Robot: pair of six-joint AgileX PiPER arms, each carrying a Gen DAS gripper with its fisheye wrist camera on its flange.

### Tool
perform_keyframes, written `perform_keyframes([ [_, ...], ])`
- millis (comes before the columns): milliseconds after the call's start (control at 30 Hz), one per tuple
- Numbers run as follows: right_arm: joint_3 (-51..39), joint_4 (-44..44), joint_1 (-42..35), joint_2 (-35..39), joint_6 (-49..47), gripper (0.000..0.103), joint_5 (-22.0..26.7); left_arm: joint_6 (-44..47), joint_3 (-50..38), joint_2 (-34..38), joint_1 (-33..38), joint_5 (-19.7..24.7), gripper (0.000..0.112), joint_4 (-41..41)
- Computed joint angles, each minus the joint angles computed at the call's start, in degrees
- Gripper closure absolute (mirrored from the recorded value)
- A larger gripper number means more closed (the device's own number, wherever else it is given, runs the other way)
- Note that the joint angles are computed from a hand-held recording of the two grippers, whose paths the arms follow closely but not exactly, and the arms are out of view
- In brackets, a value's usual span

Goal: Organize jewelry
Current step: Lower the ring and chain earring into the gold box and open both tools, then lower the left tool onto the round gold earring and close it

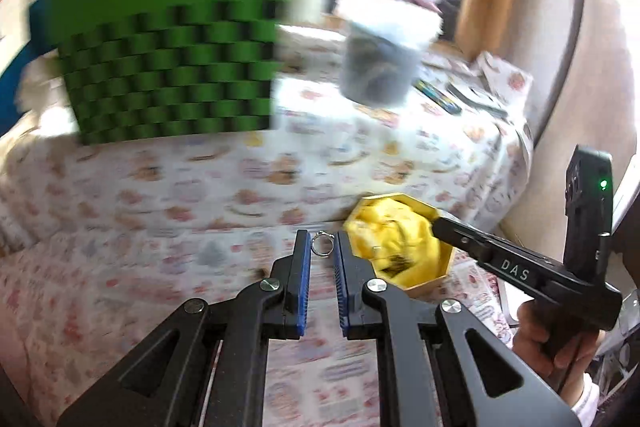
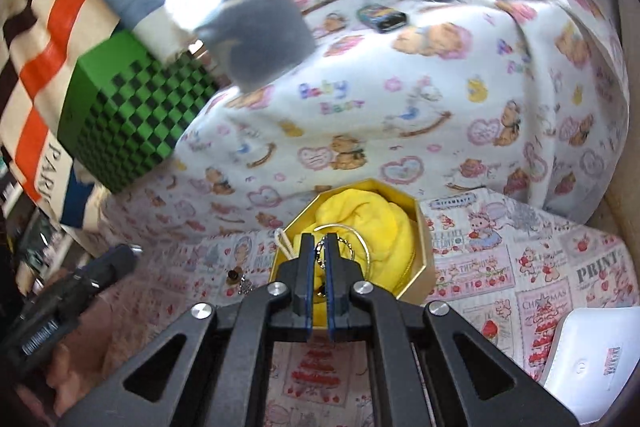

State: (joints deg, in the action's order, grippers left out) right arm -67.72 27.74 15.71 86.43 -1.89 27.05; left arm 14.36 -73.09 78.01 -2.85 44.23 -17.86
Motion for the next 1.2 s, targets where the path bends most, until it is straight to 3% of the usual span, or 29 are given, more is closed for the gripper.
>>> perform_keyframes([
  [167,-0.2,3.3,-1.8,1.8,-2.7,0.099,0.6,-4.0,-4.3,7.0,-5.7,0.4,0.102,2.5],
  [367,-0.9,7.7,-3.5,3.9,-6.3,0.099,1.8,-3.1,-5.7,12.3,-7.3,0.0,0.102,-0.7],
  [533,-0.5,9.3,-3.8,3.9,-7.5,0.098,1.6,-0.2,-4.7,13.2,-8.3,-3.4,0.102,-2.6],
  [933,1.7,11.3,-4.8,1.1,-9.1,0.098,0.3,3.8,-5.5,13.4,-6.9,-3.7,0.099,-6.0],
  [1133,2.1,8.6,-3.2,-0.1,-6.7,0.098,-0.7,6.6,0.1,6.7,-5.9,-5.6,0.078,-3.3],
  [1200,1.7,4.4,-1.7,-0.3,-3.1,0.098,-1.5,2.4,3.6,2.7,-6.5,-9.3,0.063,2.5],
])
